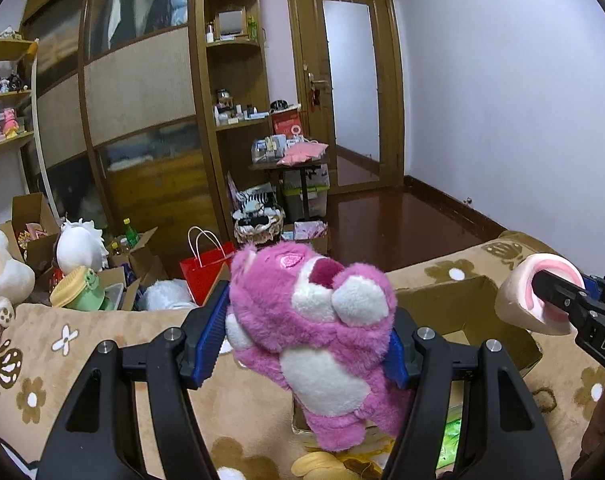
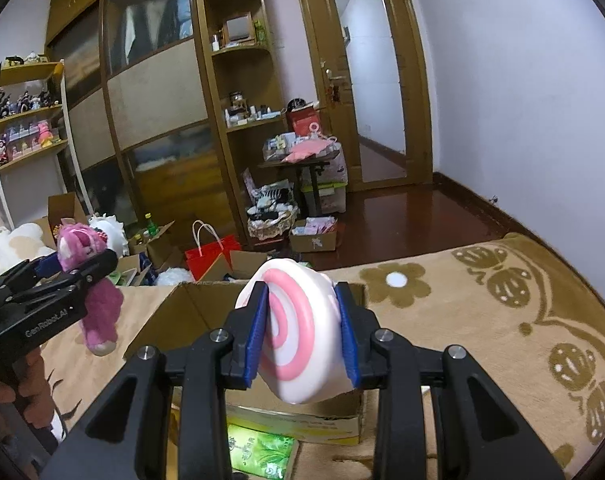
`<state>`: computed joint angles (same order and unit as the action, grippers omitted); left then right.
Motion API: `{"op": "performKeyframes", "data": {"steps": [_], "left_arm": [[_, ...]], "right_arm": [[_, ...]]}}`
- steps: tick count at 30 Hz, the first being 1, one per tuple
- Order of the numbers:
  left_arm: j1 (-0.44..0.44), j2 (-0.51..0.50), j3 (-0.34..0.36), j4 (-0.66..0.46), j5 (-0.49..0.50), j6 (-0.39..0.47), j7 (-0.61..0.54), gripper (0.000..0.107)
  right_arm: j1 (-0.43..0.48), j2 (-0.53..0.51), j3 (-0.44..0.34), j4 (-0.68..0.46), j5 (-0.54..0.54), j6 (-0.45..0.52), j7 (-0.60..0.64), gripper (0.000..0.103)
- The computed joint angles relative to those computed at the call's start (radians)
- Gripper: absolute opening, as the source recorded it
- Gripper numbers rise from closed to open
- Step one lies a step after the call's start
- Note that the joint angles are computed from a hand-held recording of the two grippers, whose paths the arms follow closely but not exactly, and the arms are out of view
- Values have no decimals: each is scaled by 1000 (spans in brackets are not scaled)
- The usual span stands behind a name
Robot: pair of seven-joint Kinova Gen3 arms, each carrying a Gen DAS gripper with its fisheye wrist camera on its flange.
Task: Organize soft objects
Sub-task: 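Lift the pink bear and swirl roll with both grippers toward the cardboard box, then open both grippers to drop the bear and swirl roll into the box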
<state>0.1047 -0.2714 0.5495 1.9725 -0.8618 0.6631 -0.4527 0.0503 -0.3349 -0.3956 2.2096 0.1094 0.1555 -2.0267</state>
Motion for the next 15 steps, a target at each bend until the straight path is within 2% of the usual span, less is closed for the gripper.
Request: {"op": "performKeyframes", "data": {"steps": [5, 9, 15], "left_arm": [[25, 30, -27, 1, 24, -13, -24, 65], [54, 56, -53, 3, 34, -17, -34, 65], [116, 89, -147, -2, 138, -47, -133, 65]], "right_arm": [[34, 19, -41, 0, 19, -9, -9, 35], [6, 41, -19, 1, 22, -9, -2, 35], [-27, 76, -2, -5, 25, -7, -5, 35]]}}
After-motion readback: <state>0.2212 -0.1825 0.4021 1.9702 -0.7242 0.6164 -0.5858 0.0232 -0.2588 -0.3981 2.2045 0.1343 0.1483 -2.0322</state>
